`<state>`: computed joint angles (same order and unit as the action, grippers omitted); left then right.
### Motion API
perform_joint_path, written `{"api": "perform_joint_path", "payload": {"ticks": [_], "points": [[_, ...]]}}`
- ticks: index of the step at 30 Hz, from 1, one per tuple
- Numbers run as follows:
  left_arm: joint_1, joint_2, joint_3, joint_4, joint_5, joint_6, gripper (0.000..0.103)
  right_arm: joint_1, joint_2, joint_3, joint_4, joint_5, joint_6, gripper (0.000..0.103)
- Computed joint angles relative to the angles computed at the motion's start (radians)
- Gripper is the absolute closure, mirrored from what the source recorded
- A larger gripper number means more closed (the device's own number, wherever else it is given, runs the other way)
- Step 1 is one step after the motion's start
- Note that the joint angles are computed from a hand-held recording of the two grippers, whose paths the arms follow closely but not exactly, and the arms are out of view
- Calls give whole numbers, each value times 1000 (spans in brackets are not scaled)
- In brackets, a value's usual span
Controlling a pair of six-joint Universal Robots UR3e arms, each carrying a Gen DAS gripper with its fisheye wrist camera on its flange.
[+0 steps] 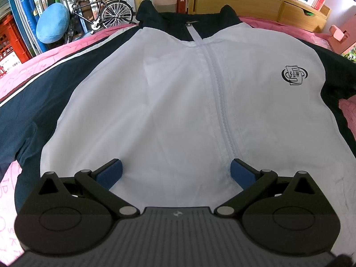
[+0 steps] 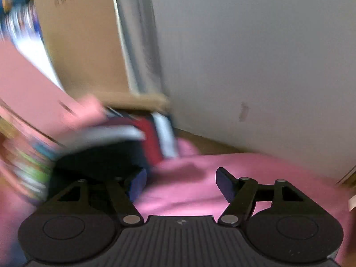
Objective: Fold clothes
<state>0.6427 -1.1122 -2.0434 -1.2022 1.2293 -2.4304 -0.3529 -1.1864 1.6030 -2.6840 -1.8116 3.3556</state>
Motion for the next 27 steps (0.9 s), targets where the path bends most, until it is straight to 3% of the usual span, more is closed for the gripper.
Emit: {"api": "perform_joint_path", "payload": {"ticks": [2, 5, 7, 8, 9, 11, 13, 14, 16, 17, 18, 20, 24, 25, 26, 27], "points": [[12, 14, -15, 5, -11, 10, 0, 6, 69, -27, -72, -4, -66, 23], [29, 38, -41, 17, -29, 21, 0, -31, 121, -48, -146, 93, -64, 15], [34, 47, -53, 25, -36, 21, 0, -76, 130, -54, -153, 188, -27, 16], [32, 45, -52, 27, -34, 18, 0, -119, 115, -40, -145, 287, -6, 32], [31, 43, -50, 27, -33, 17, 0, -183, 86, -13, -123, 441, 28, 63], [29, 41, -49, 29, -31, 14, 0, -311, 43, 34, -71, 752, 88, 91], [27, 39, -48, 30, -29, 10, 0, -368, -3, 78, -65, 887, 69, 90], [25, 38, -48, 33, -27, 6, 0, -380, -24, 95, -62, 901, 49, 88], [24, 41, -51, 36, -25, -1, 0, -383, -65, 118, -23, 878, 36, 56], [25, 42, -53, 38, -25, -3, 0, -387, -99, 134, 28, 852, 13, 22], [25, 43, -56, 41, -25, -5, 0, -375, -113, 142, 50, 816, -4, 7], [24, 42, -55, 41, -24, -6, 0, -341, -108, 151, 50, 755, -26, 7], [21, 38, -51, 41, -21, -8, 0, -184, 12, 41, -62, 610, 34, 4], [22, 39, -52, 42, -22, -8, 0, -163, 29, 23, -73, 596, 32, 9], [21, 38, -52, 42, -21, -9, 0, -152, 39, 9, -68, 605, 15, 21], [20, 38, -52, 44, -21, -11, 0, -153, 22, 18, -59, 616, 14, 53]]}}
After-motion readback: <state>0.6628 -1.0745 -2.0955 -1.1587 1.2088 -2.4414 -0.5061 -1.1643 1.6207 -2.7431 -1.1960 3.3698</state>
